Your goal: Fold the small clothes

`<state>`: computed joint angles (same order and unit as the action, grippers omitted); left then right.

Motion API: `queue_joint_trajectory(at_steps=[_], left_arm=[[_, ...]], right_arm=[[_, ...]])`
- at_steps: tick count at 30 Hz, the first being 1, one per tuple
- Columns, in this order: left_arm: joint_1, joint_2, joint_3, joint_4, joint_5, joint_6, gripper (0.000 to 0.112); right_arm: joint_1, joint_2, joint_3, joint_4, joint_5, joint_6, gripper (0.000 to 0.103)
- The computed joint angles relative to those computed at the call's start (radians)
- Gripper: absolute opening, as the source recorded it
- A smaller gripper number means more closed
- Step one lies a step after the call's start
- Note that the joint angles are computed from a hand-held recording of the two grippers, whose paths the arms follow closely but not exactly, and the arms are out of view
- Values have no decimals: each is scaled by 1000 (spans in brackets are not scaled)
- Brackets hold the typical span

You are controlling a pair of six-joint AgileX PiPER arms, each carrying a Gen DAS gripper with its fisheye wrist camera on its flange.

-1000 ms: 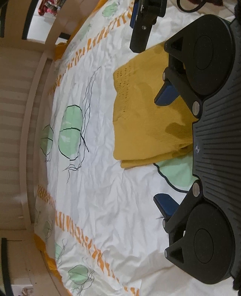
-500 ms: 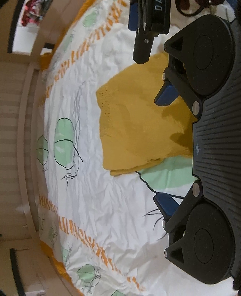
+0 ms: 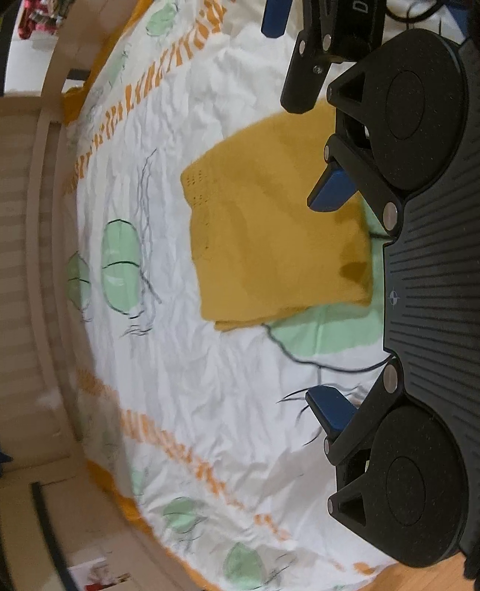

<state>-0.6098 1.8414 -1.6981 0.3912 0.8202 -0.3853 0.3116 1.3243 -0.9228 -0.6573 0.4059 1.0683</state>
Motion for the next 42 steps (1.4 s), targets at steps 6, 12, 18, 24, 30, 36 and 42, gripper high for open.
queue_joint_trajectory(at_steps=[6,12,18,24,30,36,42], left_arm=[[5,3,-12,-37,37,10,102],[6,10,-30,-67,67,23,102],[19,16,-37,-108,86,40,102],[32,22,-40,-136,97,52,102],[42,24,-41,-153,104,55,102],[49,28,-41,-162,106,60,102],[59,32,-44,-169,107,58,102]], right_arm=[[106,30,-56,-191,246,215,102],[99,31,-61,-135,260,156,102],[102,33,-63,-77,252,114,102],[99,37,-74,-48,261,89,102],[95,44,-84,-19,267,69,102],[97,52,-91,-6,276,57,102],[96,64,-103,14,281,34,102]])
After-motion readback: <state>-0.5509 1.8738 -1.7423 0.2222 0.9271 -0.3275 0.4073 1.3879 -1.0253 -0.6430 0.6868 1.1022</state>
